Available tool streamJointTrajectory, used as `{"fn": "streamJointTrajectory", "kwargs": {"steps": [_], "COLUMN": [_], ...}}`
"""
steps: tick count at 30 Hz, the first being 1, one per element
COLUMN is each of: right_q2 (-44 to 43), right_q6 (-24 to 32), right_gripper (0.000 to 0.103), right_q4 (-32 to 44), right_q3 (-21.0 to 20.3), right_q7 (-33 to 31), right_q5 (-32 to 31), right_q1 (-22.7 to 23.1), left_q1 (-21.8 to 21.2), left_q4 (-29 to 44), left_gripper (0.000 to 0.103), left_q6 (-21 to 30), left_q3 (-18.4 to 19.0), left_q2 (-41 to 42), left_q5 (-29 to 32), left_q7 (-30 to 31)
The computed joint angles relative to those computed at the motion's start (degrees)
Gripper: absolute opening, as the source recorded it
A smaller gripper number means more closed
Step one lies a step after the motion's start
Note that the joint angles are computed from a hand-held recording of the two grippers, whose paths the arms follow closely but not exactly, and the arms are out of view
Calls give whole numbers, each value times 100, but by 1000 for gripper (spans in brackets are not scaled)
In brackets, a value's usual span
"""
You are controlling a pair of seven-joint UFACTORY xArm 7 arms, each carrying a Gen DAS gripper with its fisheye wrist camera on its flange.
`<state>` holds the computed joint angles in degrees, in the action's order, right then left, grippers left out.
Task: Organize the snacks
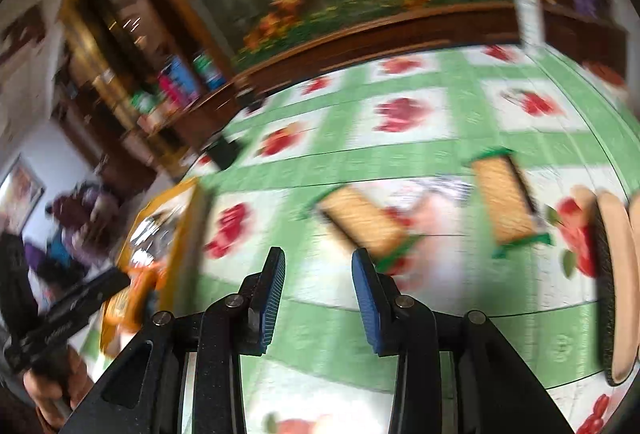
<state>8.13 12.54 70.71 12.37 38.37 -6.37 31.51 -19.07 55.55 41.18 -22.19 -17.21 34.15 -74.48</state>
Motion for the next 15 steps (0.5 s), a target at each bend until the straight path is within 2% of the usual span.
{"fn": "streamJointTrajectory", "kwargs": {"steps": [2, 4, 8, 9, 10, 12, 15], "right_q2": [-158, -298, -604, -634, -690, -710, -724], "right_q6": [-200, -283, -425, -448, -492, -536, -618], "right_gripper": [38, 38, 38, 38, 38, 38, 38], "right_q4": [-320, -512, -798, -818, -870, -891, -917], "right_q3": [97, 37, -171, -169, -168, -119, -59], "right_q7": [-223, -98, 766, 904, 1037, 1010, 823], "right_q5": [652, 815, 164, 42, -53, 20, 259], "right_q1": [-265, -340, -397, -429, -467, -538, -601], "left_q1": [-58, -216, -529, -583, -668, -933, -1187], "left_q4": [511, 1114, 2303, 2558, 2980, 3648, 4483], "left_gripper": [51, 55, 58, 64, 71, 71, 71], "left_q6": [-90, -35, 97, 104, 255, 852, 1346], "left_q3": [2, 107, 356, 420, 493, 699, 960], "left_q2": [603, 1253, 2434, 2677, 3045, 3540, 4194], "left_q5": [-67, -219, -550, -675, -736, -615, -736], "left_q7": [179, 383, 611, 675, 718, 648, 730]}}
